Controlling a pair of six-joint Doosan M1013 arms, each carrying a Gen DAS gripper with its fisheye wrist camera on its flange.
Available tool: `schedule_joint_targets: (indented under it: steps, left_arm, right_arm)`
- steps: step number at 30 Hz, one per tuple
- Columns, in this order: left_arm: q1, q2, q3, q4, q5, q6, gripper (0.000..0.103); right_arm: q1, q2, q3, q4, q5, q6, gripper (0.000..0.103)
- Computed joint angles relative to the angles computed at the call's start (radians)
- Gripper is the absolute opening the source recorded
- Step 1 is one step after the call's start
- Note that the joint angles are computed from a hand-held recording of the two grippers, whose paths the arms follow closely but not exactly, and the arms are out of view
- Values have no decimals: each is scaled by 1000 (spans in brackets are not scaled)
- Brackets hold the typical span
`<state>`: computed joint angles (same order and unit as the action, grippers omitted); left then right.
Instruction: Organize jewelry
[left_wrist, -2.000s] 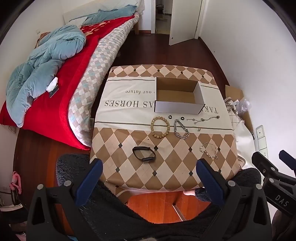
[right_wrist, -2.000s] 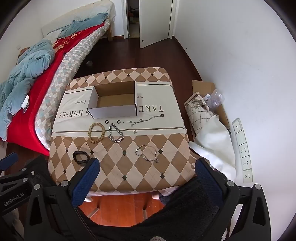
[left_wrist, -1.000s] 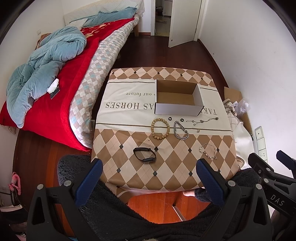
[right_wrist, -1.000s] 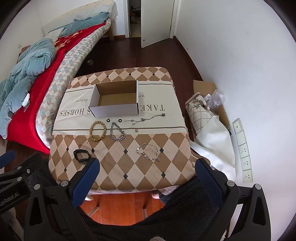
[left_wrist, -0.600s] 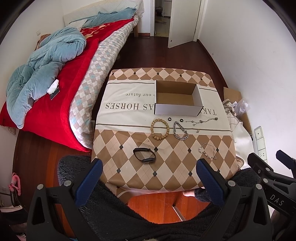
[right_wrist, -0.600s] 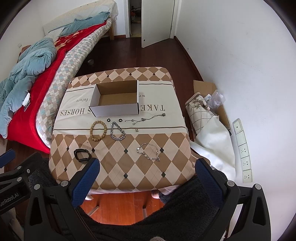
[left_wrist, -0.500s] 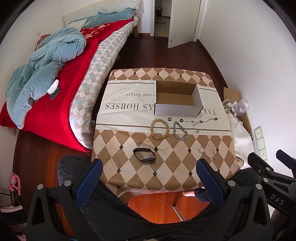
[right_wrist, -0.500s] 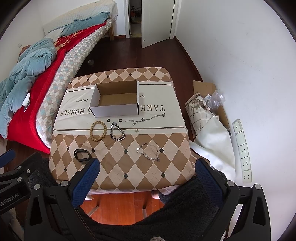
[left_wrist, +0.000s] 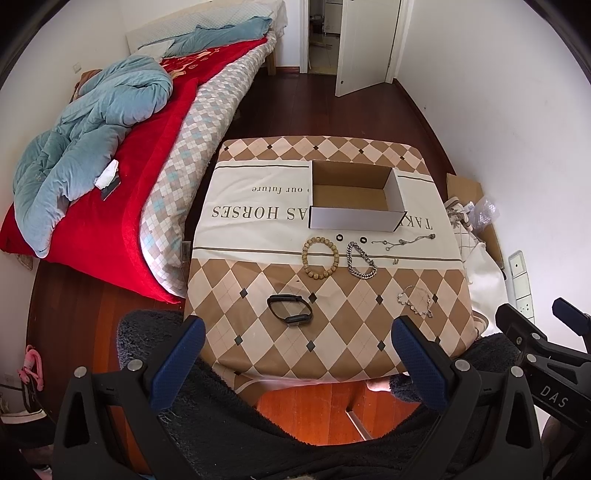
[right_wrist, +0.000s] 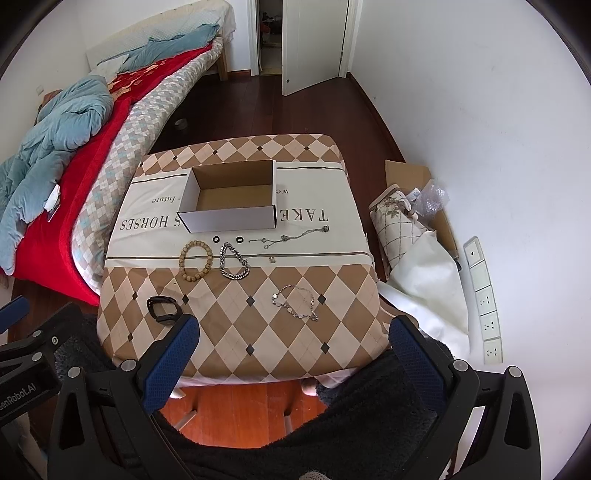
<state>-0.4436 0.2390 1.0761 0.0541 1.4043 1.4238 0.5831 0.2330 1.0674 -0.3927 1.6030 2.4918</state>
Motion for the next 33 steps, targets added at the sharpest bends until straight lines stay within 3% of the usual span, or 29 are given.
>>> schedule_joint_targets:
  steps: [33]
  left_arm:
    - [0,-9,12,-2,-14,-6,103]
  right_arm:
    - [2,0,-17,-14,0,-8,103]
